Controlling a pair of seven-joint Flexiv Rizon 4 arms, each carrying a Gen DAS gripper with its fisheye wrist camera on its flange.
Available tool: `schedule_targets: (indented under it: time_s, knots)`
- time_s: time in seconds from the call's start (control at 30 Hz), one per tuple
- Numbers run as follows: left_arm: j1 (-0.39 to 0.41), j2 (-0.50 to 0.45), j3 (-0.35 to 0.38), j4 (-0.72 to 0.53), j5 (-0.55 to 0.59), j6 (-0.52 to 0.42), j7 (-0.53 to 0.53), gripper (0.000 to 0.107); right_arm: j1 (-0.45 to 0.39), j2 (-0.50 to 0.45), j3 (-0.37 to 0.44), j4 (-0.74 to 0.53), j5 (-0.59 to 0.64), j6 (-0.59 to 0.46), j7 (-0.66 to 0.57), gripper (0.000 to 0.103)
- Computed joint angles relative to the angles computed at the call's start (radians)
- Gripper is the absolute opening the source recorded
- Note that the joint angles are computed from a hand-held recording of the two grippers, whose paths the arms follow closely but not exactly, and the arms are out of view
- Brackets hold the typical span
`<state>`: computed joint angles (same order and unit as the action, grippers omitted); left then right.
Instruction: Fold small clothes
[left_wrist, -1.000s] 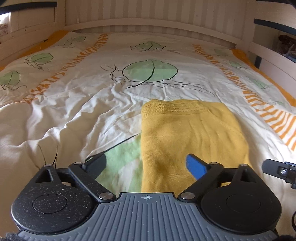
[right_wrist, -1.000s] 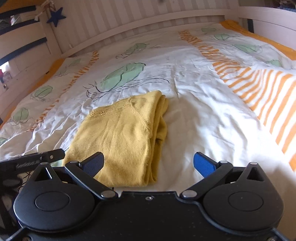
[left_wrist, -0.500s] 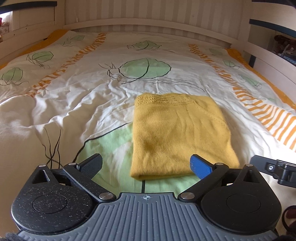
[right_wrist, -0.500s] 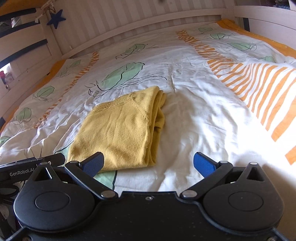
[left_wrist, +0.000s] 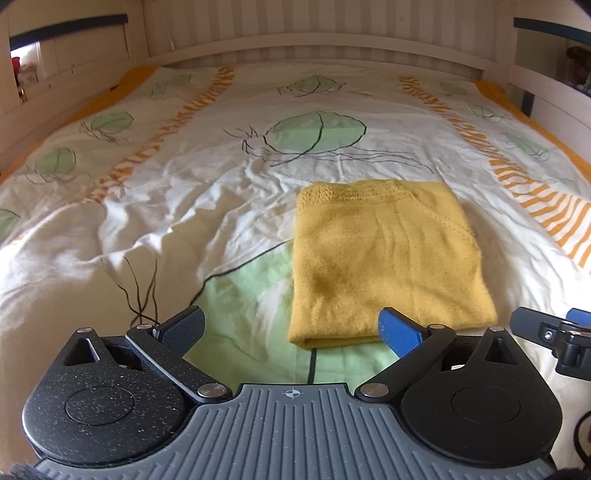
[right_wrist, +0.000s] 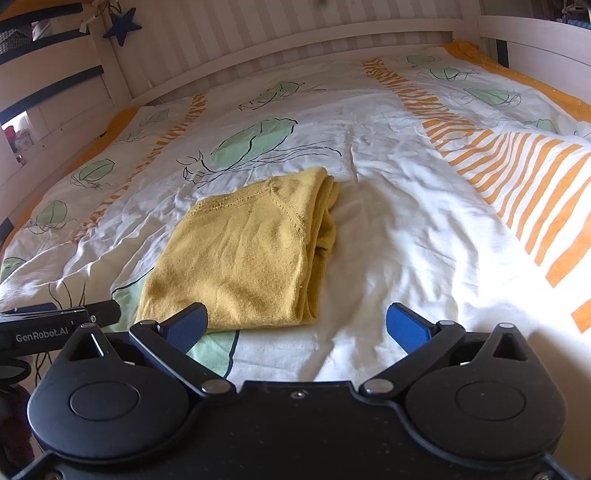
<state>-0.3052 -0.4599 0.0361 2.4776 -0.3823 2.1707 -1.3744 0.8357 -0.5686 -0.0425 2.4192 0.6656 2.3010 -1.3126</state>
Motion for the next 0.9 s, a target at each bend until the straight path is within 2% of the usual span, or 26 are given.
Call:
schedule_targets:
  time_s: [0.17,0.37,0.53,0.6,0.9]
  knots:
    - [0.057,0.014,-0.031,0.004,0.073,-0.024,-0.033,0.101,0.064,0.011,-0.058,-0.006,0.050,-0.041,-0.046,0.103]
    - [0.070,0.017,-0.028,-0.001,0.099,-0.062,-0.058,0.101,0.183,0.018,-0.178,-0.014,0.118,-0.119,-0.103,0.103]
    - [0.070,0.017,-0.020,-0.005,0.106,-0.084,-0.075,0.101,0.245,0.014,-0.248,-0.009,0.109,-0.160,-0.097,0.103]
    - [0.078,0.017,-0.022,-0.007,0.114,-0.092,-0.082,0.101,0.255,0.010,-0.261,-0.005,0.094,-0.166,-0.079,0.103]
    - [0.083,0.004,-0.011,-0.022,0.120,-0.122,-0.092,0.101,0.205,0.000,-0.230,0.003,0.022,-0.154,-0.003,0.103]
